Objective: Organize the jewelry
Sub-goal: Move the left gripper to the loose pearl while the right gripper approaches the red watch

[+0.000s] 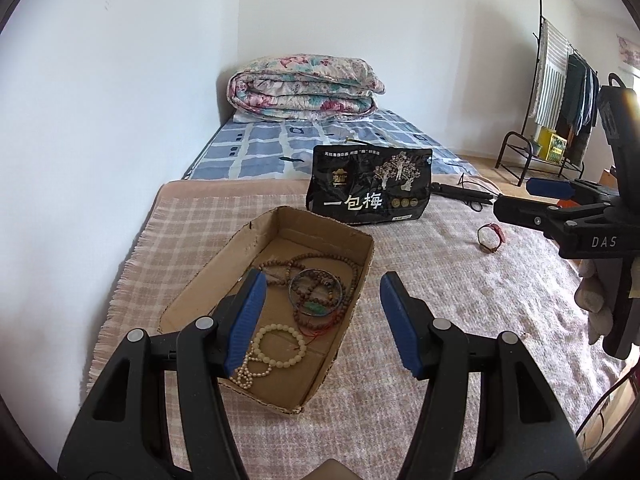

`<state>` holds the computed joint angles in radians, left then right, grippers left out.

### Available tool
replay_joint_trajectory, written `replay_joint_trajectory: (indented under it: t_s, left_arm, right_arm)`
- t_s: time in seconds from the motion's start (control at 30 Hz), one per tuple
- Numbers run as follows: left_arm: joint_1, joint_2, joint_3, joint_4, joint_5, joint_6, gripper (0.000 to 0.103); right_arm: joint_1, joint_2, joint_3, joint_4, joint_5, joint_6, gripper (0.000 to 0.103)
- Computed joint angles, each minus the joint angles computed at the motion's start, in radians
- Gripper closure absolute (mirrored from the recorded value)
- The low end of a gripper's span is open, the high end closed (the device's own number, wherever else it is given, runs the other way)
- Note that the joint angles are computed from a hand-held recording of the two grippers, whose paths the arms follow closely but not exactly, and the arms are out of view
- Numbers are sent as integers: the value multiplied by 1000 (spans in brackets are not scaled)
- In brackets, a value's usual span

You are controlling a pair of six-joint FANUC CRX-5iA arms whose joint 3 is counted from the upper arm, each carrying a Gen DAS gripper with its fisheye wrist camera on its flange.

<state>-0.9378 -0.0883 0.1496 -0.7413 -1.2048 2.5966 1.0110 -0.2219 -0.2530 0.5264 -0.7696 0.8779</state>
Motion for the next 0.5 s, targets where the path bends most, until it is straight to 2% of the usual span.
replay_joint_trajectory:
  t_s: [0.37,0.5]
  left_arm:
    - [-82,97,114,-40,-44,-15,42]
    - [-96,130,145,-31,-32,-28,42]
  right_arm:
    - [-66,-139,-139,72,-44,-87,0]
    - [-80,-193,-192,108,-65,-108,0]
